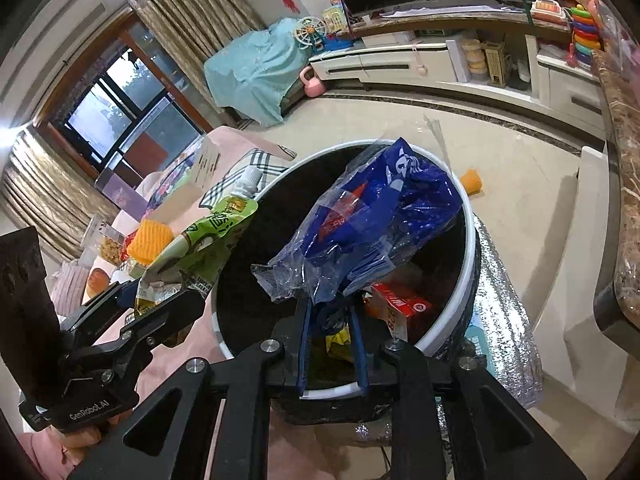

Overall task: Collect trash
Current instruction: 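Open the left tool over the bin while the right tool drops the blue bag in, then move both open tools back over the white and orange foam nets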

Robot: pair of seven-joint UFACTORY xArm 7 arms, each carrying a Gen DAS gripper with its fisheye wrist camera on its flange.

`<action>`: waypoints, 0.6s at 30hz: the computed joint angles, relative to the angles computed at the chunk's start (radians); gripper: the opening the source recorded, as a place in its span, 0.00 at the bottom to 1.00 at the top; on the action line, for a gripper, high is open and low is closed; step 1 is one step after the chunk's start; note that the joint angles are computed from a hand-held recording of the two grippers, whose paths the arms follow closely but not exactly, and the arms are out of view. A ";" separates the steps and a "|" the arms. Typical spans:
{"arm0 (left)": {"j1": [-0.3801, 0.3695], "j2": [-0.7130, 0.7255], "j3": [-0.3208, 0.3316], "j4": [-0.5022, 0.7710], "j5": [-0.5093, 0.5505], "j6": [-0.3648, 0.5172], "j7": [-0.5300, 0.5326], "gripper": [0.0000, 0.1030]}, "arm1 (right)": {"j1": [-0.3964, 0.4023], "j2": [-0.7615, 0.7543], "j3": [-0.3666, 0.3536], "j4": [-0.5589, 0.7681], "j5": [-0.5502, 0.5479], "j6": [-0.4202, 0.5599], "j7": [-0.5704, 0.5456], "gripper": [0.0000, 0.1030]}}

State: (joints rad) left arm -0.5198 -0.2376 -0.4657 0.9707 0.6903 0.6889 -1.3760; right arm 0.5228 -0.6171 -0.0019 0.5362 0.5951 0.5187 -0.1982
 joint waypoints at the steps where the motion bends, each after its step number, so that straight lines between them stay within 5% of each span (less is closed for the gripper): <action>1: 0.000 0.001 0.002 -0.001 -0.003 -0.007 -0.001 0.62 | -0.003 0.000 -0.001 0.002 -0.001 0.003 0.004 0.30; 11: 0.002 -0.098 -0.024 -0.074 -0.031 -0.004 -0.059 0.70 | -0.010 -0.074 0.007 -0.036 -0.017 -0.026 0.049 0.46; 18: 0.009 -0.296 -0.053 -0.233 -0.175 0.021 -0.084 0.71 | 0.070 -0.116 0.026 -0.085 0.000 -0.109 0.111 0.62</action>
